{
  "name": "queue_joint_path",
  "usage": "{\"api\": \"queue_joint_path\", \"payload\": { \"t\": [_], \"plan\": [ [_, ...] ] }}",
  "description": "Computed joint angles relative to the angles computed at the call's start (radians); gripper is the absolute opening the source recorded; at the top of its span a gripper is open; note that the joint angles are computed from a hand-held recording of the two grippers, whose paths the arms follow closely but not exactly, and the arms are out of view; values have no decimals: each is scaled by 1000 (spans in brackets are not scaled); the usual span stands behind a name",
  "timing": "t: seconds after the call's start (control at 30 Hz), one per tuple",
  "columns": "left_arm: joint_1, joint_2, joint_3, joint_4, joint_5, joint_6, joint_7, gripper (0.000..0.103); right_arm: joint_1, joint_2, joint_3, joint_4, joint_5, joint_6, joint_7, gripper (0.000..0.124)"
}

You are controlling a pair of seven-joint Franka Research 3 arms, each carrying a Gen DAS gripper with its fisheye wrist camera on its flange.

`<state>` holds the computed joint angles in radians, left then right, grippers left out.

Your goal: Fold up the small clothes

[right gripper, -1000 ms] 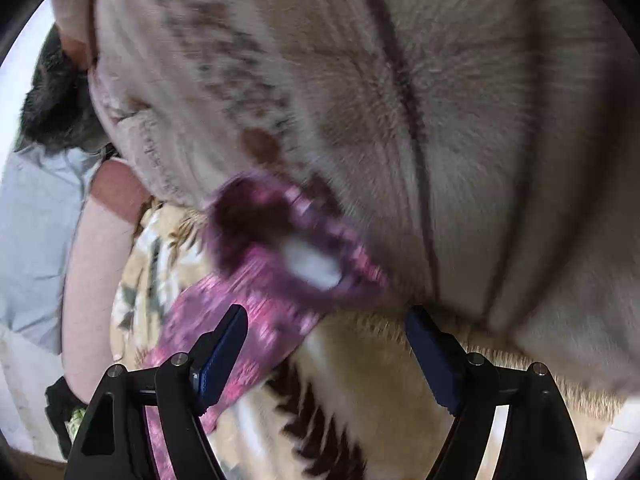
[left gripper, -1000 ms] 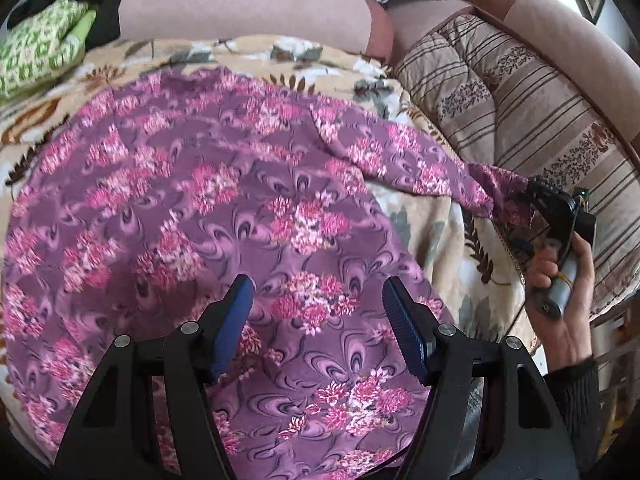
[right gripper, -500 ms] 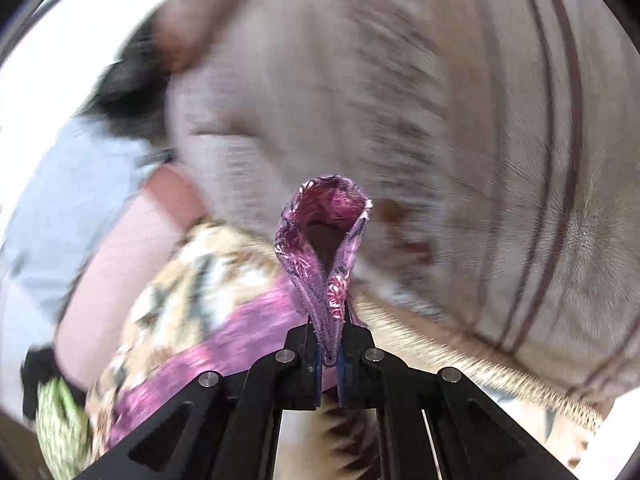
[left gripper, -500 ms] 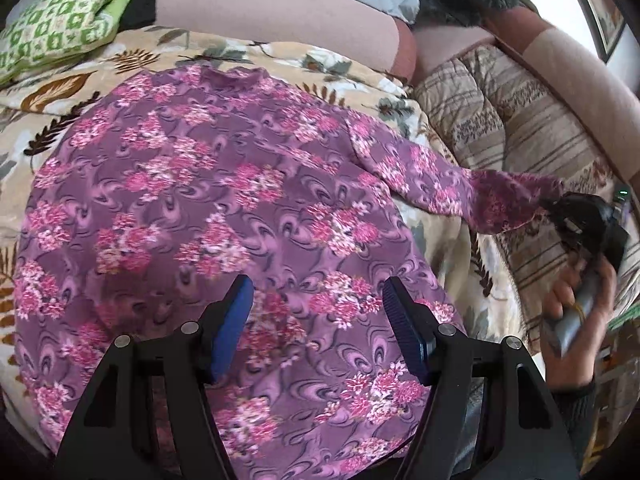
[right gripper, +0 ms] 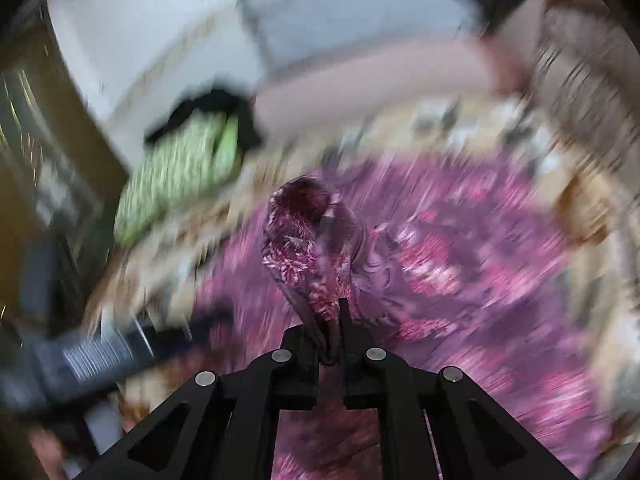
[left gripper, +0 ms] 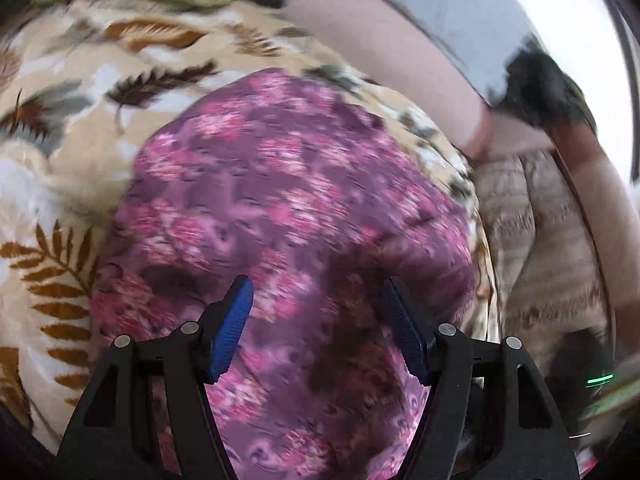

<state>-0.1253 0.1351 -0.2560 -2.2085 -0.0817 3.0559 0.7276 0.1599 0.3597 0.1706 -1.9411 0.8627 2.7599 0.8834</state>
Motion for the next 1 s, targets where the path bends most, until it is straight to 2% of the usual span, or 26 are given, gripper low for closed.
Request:
{"api": "queue_joint_path", "payload": {
  "t": [0.03, 0.07, 0.1, 0.17, 0.23, 0.27, 0.3, 0.33, 0.4, 0.47, 0.5, 0.57, 0.6, 0.63, 0.7, 0.77, 0.8, 0.83, 0.87, 0.93, 1.0],
  "plan": [
    [48, 13, -48, 7, -89, 1, 73, 67, 40, 55, -60, 56, -137, -108, 139, 7],
    [65, 21, -63, 13, -122, -4, 104, 67, 50, 105, -86, 113, -205, -222, 209, 7],
    [73, 35, -67, 31, -137, -17, 125, 67, 30, 124, -76, 136, -202, -280, 222, 7],
    [87, 59, -79, 64, -162, -38, 171, 67, -66, 74, 0, 98, -42, -279, 99, 7],
    [107, 82, -106, 98, -206, -63, 232, 68, -114, -14, 34, 43, 101, -258, -106, 20],
    [118, 92, -121, 112, -234, -75, 261, 68, -113, -44, 26, 19, 128, -245, -148, 60],
    [139, 104, -153, 126, -284, -85, 314, 67, -114, -70, 14, -4, 154, -233, -181, 94],
    [155, 117, -177, 140, -324, -95, 366, 68, -121, -88, 5, -28, 216, -213, -222, 95],
    [164, 137, -207, 158, -384, -119, 448, 68, -118, -87, -36, -34, 246, -195, -207, 95],
    [142, 151, -200, 167, -404, -128, 473, 68, -138, -64, -73, -1, 244, -275, -164, 95],
    [125, 162, -192, 171, -406, -128, 467, 68, -151, -38, -89, 27, 258, -296, -123, 95],
    [108, 186, -190, 188, -414, -138, 469, 68, -146, 17, -111, 85, 234, -270, -8, 95],
    [89, 197, -177, 202, -390, -155, 461, 67, -150, 44, -119, 113, 221, -251, 48, 94],
    [44, 208, -134, 222, -321, -183, 423, 67, -156, 86, -131, 168, 190, -241, 110, 91],
    [-91, 230, 3, 275, -94, -249, 256, 65, -176, 149, -141, 259, 137, -242, 218, 74],
    [-153, 247, 66, 316, 40, -311, 131, 51, -202, 210, -143, 355, 95, -270, 309, 70],
    [-170, 247, 86, 326, 90, -329, 79, 35, -203, 233, -146, 385, 63, -272, 349, 64],
    [-158, 242, 77, 318, 103, -313, 70, 12, -196, 260, -155, 418, 17, -284, 412, 57],
    [-118, 229, 40, 290, 73, -261, 98, 7, -213, 273, -143, 431, 9, -308, 429, 52],
    [-59, 200, -16, 235, 26, -176, 139, 5, -238, 289, -116, 443, -3, -324, 445, 51],
    [-24, 150, -52, 176, 4, -104, 174, 4, -264, 282, -89, 419, 23, -284, 456, 51]
  ]
}}
